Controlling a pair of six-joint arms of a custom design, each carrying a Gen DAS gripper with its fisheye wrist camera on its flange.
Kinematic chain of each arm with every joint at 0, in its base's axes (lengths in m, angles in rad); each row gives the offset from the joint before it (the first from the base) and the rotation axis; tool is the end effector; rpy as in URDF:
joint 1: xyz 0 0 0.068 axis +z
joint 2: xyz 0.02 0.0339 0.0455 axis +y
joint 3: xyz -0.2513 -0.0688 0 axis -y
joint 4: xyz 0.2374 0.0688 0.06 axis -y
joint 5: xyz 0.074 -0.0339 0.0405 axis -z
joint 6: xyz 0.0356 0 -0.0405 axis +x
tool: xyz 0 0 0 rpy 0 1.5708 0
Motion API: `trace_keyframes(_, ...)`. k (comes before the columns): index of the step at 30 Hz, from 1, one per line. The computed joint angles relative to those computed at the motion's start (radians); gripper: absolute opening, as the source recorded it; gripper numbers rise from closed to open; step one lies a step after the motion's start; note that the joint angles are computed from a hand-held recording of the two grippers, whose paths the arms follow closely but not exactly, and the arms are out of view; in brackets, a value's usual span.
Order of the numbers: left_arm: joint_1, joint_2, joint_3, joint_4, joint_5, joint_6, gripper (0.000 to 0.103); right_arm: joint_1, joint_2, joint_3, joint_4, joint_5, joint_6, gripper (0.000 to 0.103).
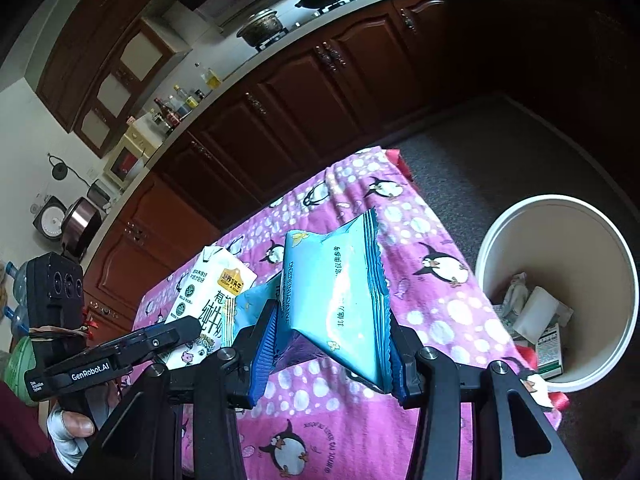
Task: Collect trash
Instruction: 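Carry the milk carton with the left tool while the right tool carries the packet to the bucket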
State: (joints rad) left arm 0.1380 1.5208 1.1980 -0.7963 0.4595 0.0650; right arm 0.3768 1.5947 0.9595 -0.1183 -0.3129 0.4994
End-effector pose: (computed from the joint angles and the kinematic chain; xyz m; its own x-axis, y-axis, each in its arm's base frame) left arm 0.2972 0.0253 0.2508 -0.8848 -0.0641 -0.4615 0.1262 0.9205 -0.3698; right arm 0.3041 0.1321 0.1984 -0.8261 0.1631 -0.5394 -0.1859 0.8247 0.5341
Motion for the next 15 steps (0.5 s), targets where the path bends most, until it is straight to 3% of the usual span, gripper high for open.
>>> trace_keyframes(15,-0.213,0.106,0.087,0.036,-0.012,-0.086,0.043,-0.187,-0.111,-0.100,-0.041,-0.008,-0.047,0.045)
